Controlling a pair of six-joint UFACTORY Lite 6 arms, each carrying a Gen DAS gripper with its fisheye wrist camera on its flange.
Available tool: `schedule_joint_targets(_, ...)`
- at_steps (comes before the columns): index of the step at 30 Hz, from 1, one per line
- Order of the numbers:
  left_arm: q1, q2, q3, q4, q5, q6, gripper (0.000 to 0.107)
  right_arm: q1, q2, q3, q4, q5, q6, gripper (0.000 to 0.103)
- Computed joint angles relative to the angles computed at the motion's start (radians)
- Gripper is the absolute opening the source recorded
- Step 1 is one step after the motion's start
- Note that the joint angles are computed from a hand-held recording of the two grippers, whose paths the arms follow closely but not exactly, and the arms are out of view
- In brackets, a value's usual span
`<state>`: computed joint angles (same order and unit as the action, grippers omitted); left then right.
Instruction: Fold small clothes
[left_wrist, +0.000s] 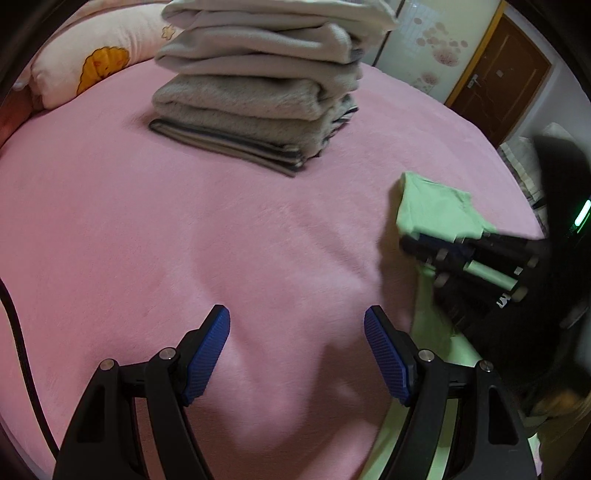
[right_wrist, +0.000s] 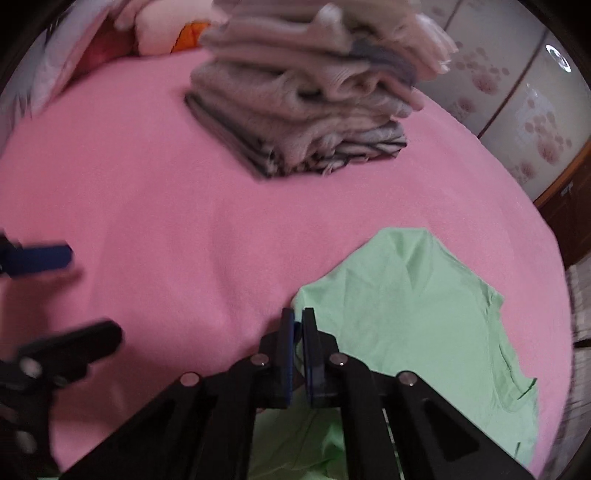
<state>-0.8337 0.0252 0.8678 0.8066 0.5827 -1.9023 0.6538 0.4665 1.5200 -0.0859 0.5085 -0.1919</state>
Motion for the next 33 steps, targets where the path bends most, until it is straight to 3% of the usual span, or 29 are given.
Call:
schedule_joint_targets(4,-0.026,0.046,0.074,0.008,0.010,0.016,0.074,-0.139,0.001,0.140,0.411,0.116,-0.297,0.004)
schedule_joint_targets(8,-0.054,0.114,0.161,0.005,0.008,0.046,0.074,-0.253,0.016,0.215,0.595,0.188,-0.380,0.004)
schedule_joint_targets(17,-0.121,0.363,0.406,-0.071,0.026,0.248,0.074,-0.440,0.060,0.205,0.771,0.240,-0.443,0.004)
schedule_joint_targets(26,-0.190,0.630,0.703,-0.036,0.250,0.332,0.074,-0.502,0.132,0.227,0.824,0.231,-0.438,0.004)
schedule_joint_targets(27,-0.193,0.656,0.737,-0.032,0.290,0.338,0.069,-0.505,0.147,0.237,0.821,0.229,-0.428,0.004)
schedule_joint_targets(28,-0.193,0.672,0.760,-0.035,0.328,0.349,0.058,-0.509,0.161,0.251,0.816,0.229,-0.418,0.004)
schedule_joint_targets(30,-0.178,0.672,0.760,-0.061,0.323,0.371,0.048,-0.517,0.190,0.275,0.796,0.221,-0.381,0.004)
schedule_joint_targets(33,-0.158,0.613,0.674,-0.058,0.260,0.318,0.046,-0.530,0.237,0.305,0.739,0.200,-0.302,0.004)
